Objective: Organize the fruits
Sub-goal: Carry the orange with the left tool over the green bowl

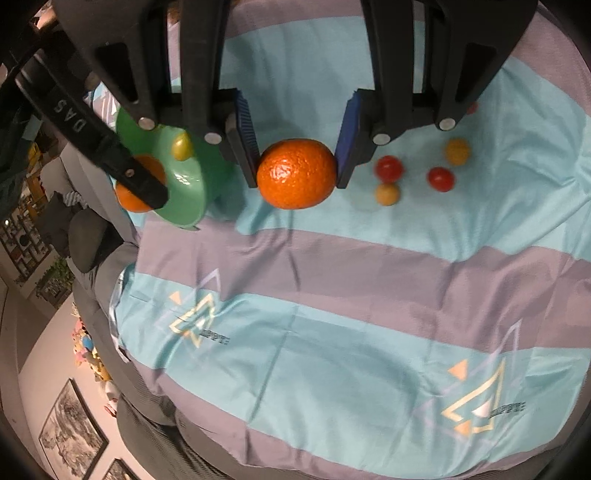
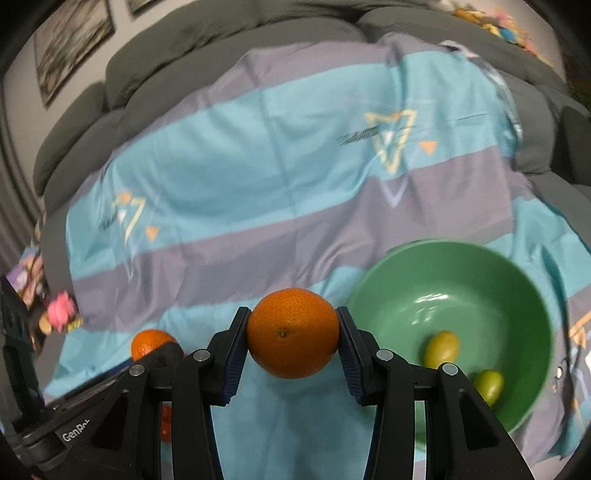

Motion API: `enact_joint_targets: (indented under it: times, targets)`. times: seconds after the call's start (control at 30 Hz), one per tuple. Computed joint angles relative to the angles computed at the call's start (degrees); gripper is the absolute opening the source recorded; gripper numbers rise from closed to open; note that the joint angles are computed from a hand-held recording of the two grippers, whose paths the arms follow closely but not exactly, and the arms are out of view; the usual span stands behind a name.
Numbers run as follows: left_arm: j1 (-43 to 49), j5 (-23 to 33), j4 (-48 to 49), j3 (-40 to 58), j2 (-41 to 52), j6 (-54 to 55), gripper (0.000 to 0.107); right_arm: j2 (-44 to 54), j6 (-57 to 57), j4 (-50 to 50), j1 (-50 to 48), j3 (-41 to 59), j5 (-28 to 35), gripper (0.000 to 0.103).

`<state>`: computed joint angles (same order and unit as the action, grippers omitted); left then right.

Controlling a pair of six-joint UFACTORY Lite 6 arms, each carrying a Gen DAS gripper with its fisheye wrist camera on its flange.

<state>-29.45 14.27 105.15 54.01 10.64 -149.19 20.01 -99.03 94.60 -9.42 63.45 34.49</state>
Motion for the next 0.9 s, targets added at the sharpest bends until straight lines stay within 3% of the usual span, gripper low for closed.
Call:
enact_joint_targets:
  times: [0.3,0.4,0.73,0.9]
  targets:
    - [-4.32,-0.38,-13.44,15.64,11.81,15.83,0.039,2.95,1.79,1.42,-7.07,4.31,-1.19,0.046]
    - [-5.42,-0.72,-21.86,21.83,16.58,25.45,0.039,5.81,5.84,-1.78,-8.74,7.66,-1.39,0.046]
    - [-6.93,-1.41,-62.45,42.94,32.94,68.94,0.04,14.4,18.01,-12.45,-11.88,16.96,-1.36,0.046]
    - [-7.18,-0.05,-76.34,49.66,38.12,83.41,0.04,18.25,23.9,-17.7,-12.83,21.4,-0.51,0.046]
